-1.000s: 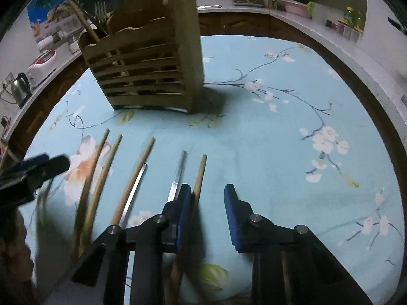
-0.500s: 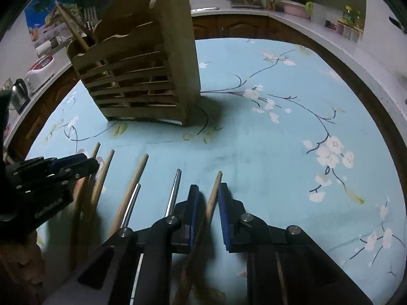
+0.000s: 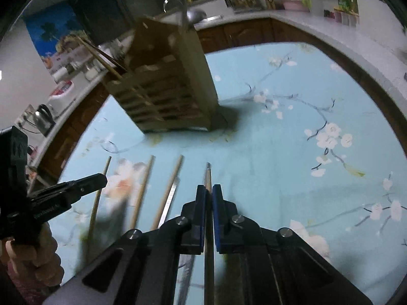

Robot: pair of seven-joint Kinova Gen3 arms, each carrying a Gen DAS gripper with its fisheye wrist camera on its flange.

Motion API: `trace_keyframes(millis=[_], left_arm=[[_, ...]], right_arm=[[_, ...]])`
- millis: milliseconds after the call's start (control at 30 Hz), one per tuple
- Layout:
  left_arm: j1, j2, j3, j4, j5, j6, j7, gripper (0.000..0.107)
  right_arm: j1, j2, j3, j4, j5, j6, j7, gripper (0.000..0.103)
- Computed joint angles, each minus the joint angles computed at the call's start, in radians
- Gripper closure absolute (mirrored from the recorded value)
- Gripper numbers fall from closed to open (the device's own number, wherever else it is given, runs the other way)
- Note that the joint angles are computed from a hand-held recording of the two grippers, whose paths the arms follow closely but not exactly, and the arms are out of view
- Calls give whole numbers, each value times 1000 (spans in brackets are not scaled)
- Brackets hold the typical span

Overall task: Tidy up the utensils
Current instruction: 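Lift both held chopsticks and carry them over the wooden holder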

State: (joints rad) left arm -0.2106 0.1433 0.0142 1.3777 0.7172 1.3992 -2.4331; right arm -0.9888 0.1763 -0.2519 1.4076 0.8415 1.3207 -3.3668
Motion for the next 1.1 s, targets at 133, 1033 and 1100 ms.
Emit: trace_keyframes(millis=[133, 1033, 1100], left_arm=[[-63, -14, -26, -33, 94, 89, -33, 103], [-195, -36, -86, -132, 313, 214, -62, 103], [-198, -34, -83, -139, 323, 208, -56, 103]], right_arm=[[-52, -12, -17, -31, 68, 64, -21, 98], [-213, 6, -16, -219, 343, 306, 71, 98], [-213, 5, -16, -223, 351, 307, 76, 98]])
